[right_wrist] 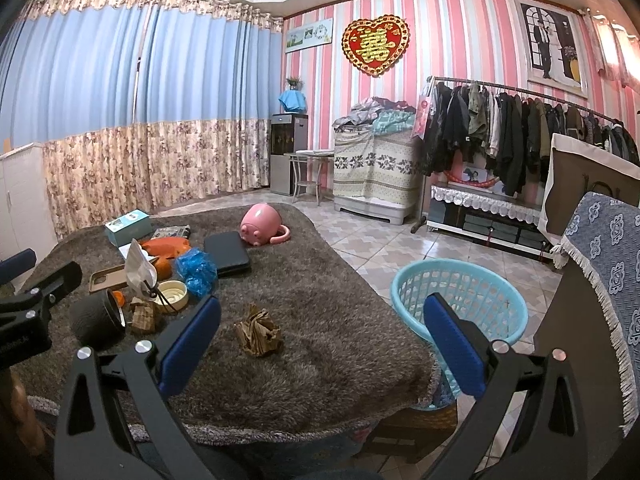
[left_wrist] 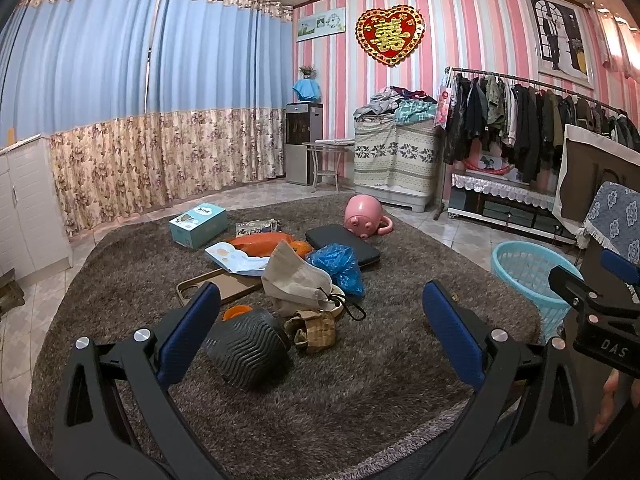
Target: Collect trash
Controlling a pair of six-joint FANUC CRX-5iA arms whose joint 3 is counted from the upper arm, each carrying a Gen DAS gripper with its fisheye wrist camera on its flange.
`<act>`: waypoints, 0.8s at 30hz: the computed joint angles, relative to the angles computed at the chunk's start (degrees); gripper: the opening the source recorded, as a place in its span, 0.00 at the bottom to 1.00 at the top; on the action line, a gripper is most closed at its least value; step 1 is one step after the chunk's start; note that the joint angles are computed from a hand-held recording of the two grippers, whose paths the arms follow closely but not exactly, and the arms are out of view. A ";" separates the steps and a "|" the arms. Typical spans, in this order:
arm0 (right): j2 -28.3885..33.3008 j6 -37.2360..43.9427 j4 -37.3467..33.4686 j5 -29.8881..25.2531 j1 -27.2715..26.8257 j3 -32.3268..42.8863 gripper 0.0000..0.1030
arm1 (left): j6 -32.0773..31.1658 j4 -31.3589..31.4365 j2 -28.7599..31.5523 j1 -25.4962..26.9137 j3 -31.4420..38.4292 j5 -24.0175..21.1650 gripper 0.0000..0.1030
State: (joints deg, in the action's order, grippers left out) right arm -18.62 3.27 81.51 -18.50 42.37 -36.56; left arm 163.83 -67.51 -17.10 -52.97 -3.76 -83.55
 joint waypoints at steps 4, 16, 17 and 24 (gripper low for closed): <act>0.58 -1.46 1.29 1.07 -0.83 -0.39 0.96 | 0.23 -0.04 -0.69 -0.21 -0.78 0.02 0.95; 2.41 -6.55 7.74 2.61 -3.21 -0.37 0.96 | -0.16 1.23 -0.51 3.20 -2.50 3.27 0.95; 2.49 -7.69 9.08 3.02 -3.86 -0.48 0.96 | -0.19 1.50 -0.70 3.61 -2.80 3.52 0.95; 3.15 -17.65 20.27 7.44 -9.05 -0.81 0.96 | -0.93 4.47 -1.93 7.68 -4.28 5.48 0.95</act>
State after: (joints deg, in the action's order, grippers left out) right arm -15.47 -14.38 101.78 -11.06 33.32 -37.37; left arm 162.90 -63.03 -19.03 -45.29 -8.04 -78.08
